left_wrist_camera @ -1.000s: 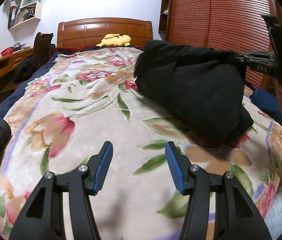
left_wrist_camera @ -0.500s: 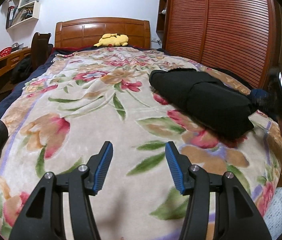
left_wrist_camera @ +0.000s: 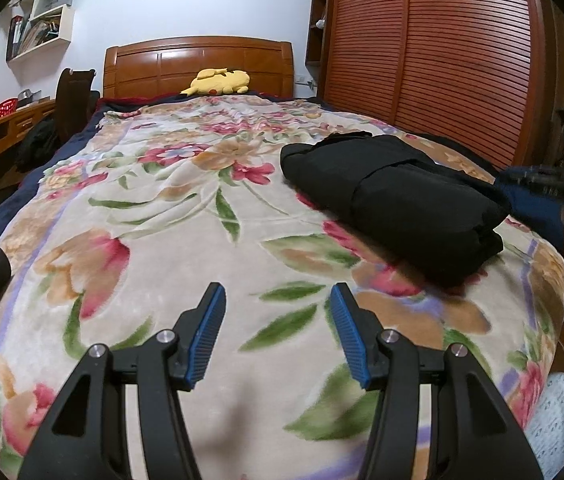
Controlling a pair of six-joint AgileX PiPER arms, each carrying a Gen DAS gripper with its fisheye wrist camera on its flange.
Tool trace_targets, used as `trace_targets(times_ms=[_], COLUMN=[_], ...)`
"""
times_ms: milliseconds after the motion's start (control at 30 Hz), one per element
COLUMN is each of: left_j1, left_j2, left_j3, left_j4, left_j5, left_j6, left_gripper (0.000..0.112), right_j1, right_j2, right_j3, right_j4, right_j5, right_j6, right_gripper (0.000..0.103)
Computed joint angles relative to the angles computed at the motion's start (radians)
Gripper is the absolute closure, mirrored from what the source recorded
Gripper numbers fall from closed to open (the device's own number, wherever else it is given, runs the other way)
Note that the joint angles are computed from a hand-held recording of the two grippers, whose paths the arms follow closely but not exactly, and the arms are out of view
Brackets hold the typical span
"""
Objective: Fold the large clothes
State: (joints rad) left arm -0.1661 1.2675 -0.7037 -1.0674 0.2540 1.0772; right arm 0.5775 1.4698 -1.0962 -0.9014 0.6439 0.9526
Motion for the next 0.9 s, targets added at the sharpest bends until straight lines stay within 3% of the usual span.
trace_targets(times_ms=[433, 633, 767, 900], left_j1=[-0.025, -0.035, -0.048, -0.06], left_j2=[0.0, 0.005, 0.014, 0.015], left_j3=[-0.004, -0.005, -0.006, -0.005], left_j4=[0.049, 0.064, 0.091, 0.105], left_j5=[-0.013, -0.023, -0.036, -0.043], left_j6=[-0.05, -0.063, -0.093, -0.109], left_gripper=[0.059, 0.058, 0.058, 0.058], right_j1=[0.171, 0.135, 0.171, 0.164], right_j2=[0.189, 0.266, 0.306, 0.262], right_j3=[-0.118, -0.07, -0.069, -0.08], right_j4=[0.066, 0.12, 0.048, 0.139], right_j5=[-0.095, -0.161, -0.136, -0.12], right_j6=[-0.084, -0.099, -0.017, -0.109], right_gripper=[0.067, 0.067, 0.067, 0.067])
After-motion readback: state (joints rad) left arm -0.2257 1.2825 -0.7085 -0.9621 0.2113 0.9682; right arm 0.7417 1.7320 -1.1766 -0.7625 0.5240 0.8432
